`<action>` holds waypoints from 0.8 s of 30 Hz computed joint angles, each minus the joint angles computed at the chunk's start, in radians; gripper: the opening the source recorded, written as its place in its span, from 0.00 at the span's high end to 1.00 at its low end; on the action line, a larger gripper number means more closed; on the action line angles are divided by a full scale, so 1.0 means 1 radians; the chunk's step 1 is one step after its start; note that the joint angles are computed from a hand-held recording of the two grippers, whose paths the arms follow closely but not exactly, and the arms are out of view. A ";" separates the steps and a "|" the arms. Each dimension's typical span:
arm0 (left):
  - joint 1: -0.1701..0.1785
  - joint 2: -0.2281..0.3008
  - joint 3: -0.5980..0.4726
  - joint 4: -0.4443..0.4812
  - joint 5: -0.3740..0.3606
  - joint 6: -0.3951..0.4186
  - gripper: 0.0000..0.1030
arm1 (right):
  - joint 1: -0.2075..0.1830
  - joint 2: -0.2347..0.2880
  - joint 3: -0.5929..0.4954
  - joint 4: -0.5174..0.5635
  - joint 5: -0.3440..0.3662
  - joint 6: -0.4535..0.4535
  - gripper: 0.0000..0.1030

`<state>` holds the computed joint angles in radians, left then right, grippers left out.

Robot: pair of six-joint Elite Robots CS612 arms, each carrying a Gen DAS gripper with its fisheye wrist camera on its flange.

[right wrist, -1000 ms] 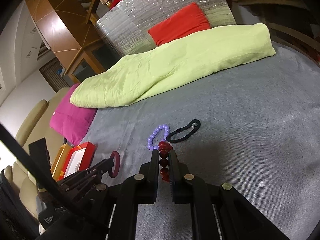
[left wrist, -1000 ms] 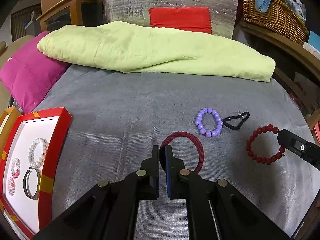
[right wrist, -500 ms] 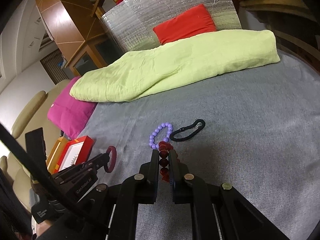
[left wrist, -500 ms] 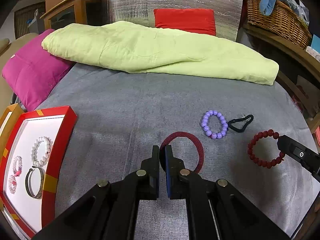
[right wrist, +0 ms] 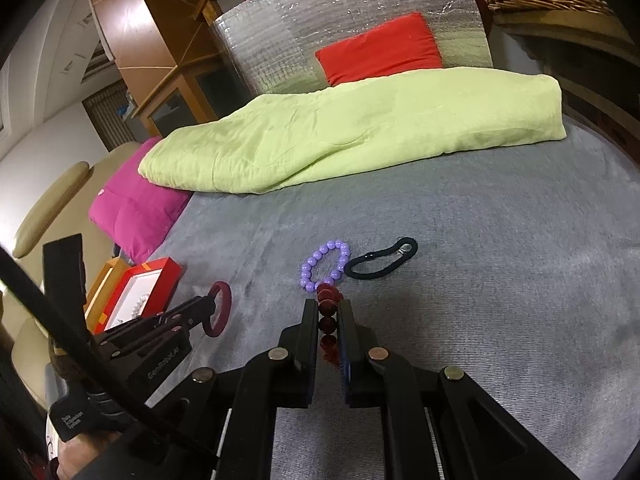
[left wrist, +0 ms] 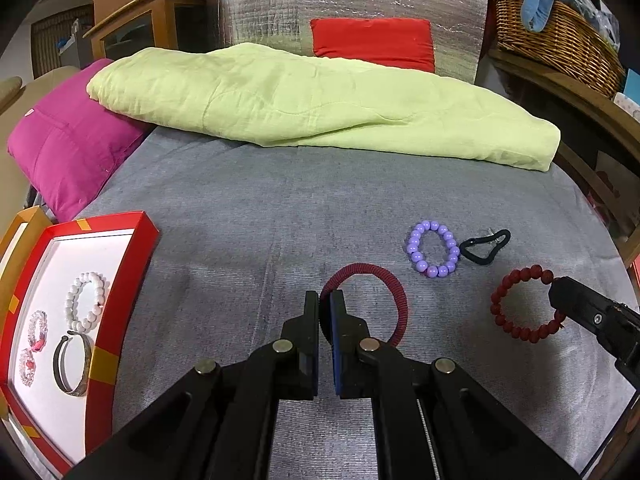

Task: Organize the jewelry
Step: 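Carry the red bead bracelet with the right tool while the left tool carries the dark red ring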

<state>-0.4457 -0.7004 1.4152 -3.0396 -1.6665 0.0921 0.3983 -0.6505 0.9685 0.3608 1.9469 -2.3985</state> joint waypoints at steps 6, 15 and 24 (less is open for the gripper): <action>0.002 0.000 0.000 -0.005 0.008 -0.007 0.95 | 0.001 0.006 -0.010 0.007 -0.002 -0.008 0.90; 0.007 0.001 0.000 -0.011 0.019 -0.021 0.95 | 0.004 0.016 -0.030 0.019 -0.008 -0.022 0.90; 0.024 -0.001 0.000 -0.018 0.025 -0.038 0.95 | 0.013 0.047 -0.087 0.059 -0.014 -0.050 0.91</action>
